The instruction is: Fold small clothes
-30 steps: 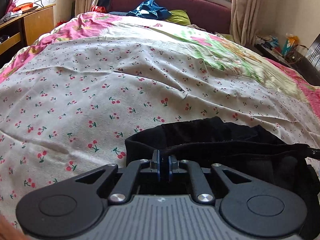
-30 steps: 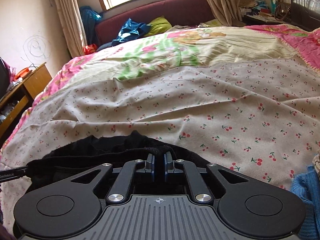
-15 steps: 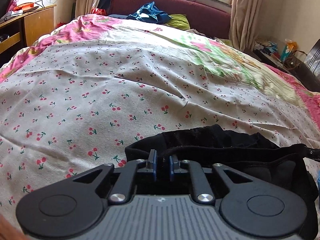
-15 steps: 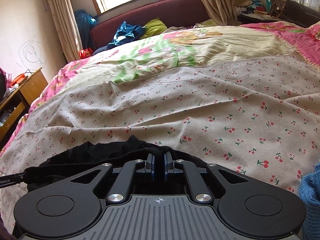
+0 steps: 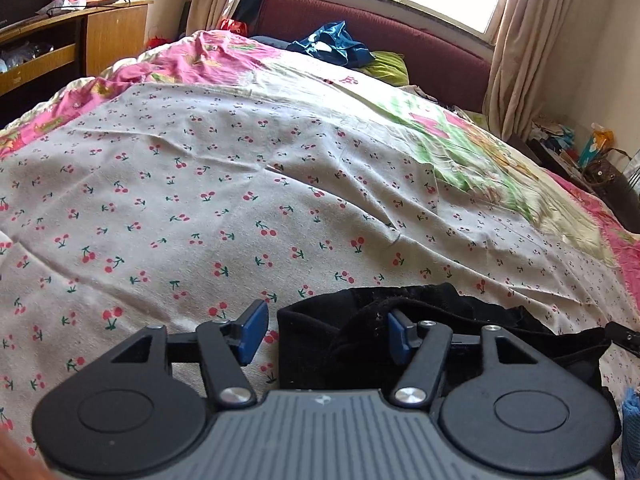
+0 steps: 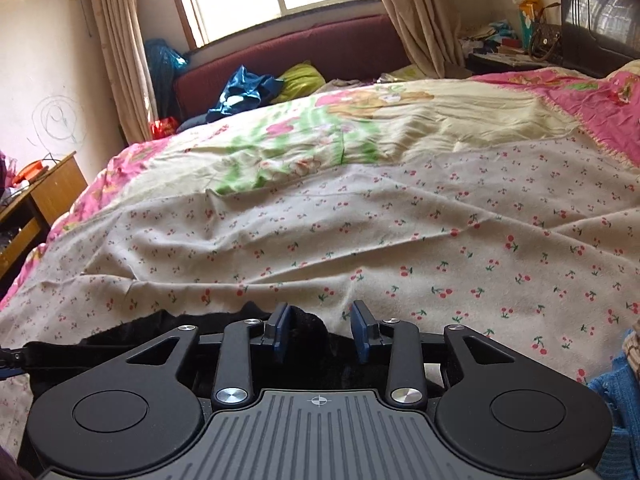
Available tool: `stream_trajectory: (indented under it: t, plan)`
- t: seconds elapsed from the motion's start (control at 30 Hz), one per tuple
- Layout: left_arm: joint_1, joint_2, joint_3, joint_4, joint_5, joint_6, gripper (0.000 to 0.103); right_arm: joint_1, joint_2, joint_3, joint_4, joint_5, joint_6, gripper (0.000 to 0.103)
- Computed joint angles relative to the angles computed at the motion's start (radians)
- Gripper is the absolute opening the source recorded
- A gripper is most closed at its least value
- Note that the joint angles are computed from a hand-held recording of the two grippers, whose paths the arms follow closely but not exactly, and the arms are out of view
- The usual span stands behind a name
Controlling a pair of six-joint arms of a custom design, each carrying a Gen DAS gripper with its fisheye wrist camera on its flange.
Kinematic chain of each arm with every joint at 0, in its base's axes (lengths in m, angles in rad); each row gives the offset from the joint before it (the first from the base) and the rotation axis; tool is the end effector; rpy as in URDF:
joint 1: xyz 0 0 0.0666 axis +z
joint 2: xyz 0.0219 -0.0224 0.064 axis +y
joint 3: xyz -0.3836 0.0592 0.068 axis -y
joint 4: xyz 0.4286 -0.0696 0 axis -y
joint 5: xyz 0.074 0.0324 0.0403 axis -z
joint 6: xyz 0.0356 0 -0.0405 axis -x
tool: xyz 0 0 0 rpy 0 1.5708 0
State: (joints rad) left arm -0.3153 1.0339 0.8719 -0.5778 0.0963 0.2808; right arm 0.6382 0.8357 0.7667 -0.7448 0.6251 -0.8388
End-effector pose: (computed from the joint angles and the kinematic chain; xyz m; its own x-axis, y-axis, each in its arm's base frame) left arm 0.3675 -0.1239 0.3520 -0.7201 -0.0553 -0.6917 0.1838 0.9460 -0.2670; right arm 0.2642 0.1695 0.3563 -0.5095 0.3731 -0.7754 0.3271 0.9174 0.2265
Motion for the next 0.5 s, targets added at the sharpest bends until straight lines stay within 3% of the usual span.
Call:
stream_trajectory:
  t: [0.13,0.23,0.3,0.4,0.5]
  plan:
    - [-0.035,0.068,0.055,-0.05,-0.044,-0.038,0.082,0.064,0.007,0.018,-0.007,0.095,0.103,0.035]
    - [-0.043,0.081,0.078,-0.06,-0.042,-0.054,0.082,0.032,0.054,0.051,-0.056,0.04,0.08,0.036]
    - [-0.038,0.073,0.084,-0.052,-0.023,-0.069,0.082,0.021,0.038,0.036,-0.034,0.023,0.069,0.036]
    - [-0.026,0.048,0.076,-0.038,-0.03,-0.067,0.082,0.04,-0.013,0.0,-0.003,-0.008,0.075,0.036]
    - [-0.005,-0.008,0.037,-0.042,0.02,-0.078,0.082,0.087,-0.034,-0.018,-0.039,-0.01,0.071,0.036]
